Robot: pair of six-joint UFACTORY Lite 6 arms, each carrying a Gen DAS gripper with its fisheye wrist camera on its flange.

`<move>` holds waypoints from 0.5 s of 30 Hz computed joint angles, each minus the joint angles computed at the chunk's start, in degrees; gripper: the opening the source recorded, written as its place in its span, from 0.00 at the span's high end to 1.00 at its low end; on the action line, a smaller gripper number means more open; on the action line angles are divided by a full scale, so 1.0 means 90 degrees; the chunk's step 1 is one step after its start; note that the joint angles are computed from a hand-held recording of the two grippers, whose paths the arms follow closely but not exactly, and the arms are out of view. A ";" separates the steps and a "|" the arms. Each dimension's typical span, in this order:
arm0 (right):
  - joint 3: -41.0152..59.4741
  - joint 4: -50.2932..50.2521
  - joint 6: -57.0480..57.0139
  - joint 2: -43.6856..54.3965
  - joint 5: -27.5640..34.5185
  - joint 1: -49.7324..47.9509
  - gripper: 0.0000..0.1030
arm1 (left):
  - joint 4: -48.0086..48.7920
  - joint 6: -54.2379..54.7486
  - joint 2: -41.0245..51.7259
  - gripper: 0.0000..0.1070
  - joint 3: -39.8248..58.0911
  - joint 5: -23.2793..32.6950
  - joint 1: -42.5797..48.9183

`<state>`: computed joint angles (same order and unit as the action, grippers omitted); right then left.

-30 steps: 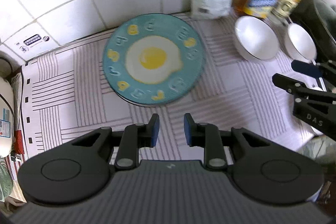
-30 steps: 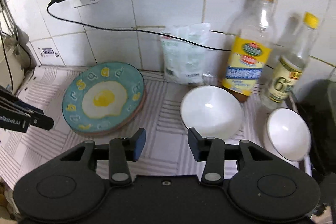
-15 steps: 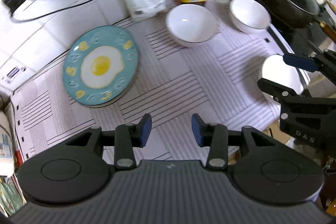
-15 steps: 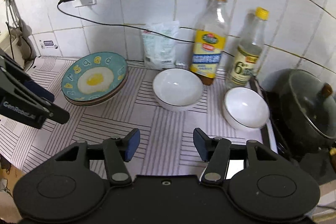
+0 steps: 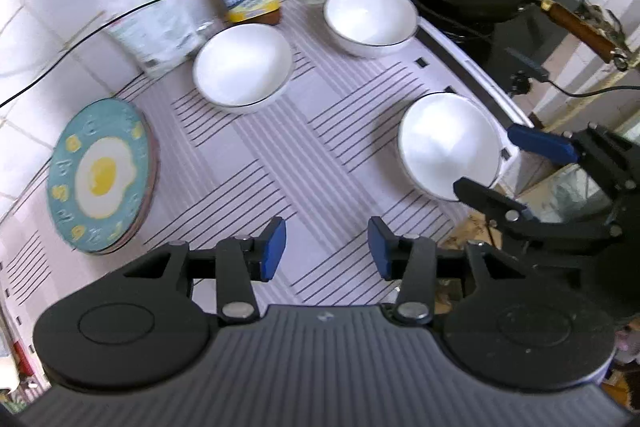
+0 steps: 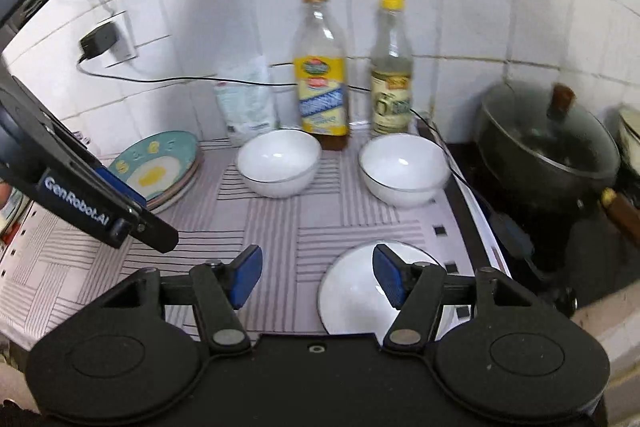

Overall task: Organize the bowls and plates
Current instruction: 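Move the left tool to the large white bowl and grasp its rim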

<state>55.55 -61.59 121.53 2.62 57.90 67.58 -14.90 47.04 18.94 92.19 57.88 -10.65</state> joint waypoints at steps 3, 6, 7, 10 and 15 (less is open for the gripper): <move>-0.0325 0.0065 0.0331 -0.0113 0.0094 0.0045 0.31 | -0.0065 -0.0023 0.0050 0.54 -0.0133 -0.0165 -0.0190; -0.0554 0.0236 0.0469 -0.0087 0.0147 0.0038 0.30 | -0.0048 -0.0125 0.0192 0.52 -0.0239 -0.0394 -0.0387; -0.0614 0.0313 0.0469 -0.0052 0.0101 -0.0045 0.30 | -0.0033 -0.0179 0.0272 0.52 -0.0249 -0.0479 -0.0458; -0.0784 0.0406 0.0711 0.0078 0.0060 -0.0133 0.30 | -0.0034 -0.0248 0.0480 0.51 -0.0312 -0.0777 -0.0629; -0.1317 0.0237 0.1599 0.0072 -0.0263 -0.0298 0.30 | -0.0098 -0.0494 0.0950 0.48 -0.0249 -0.1162 -0.0882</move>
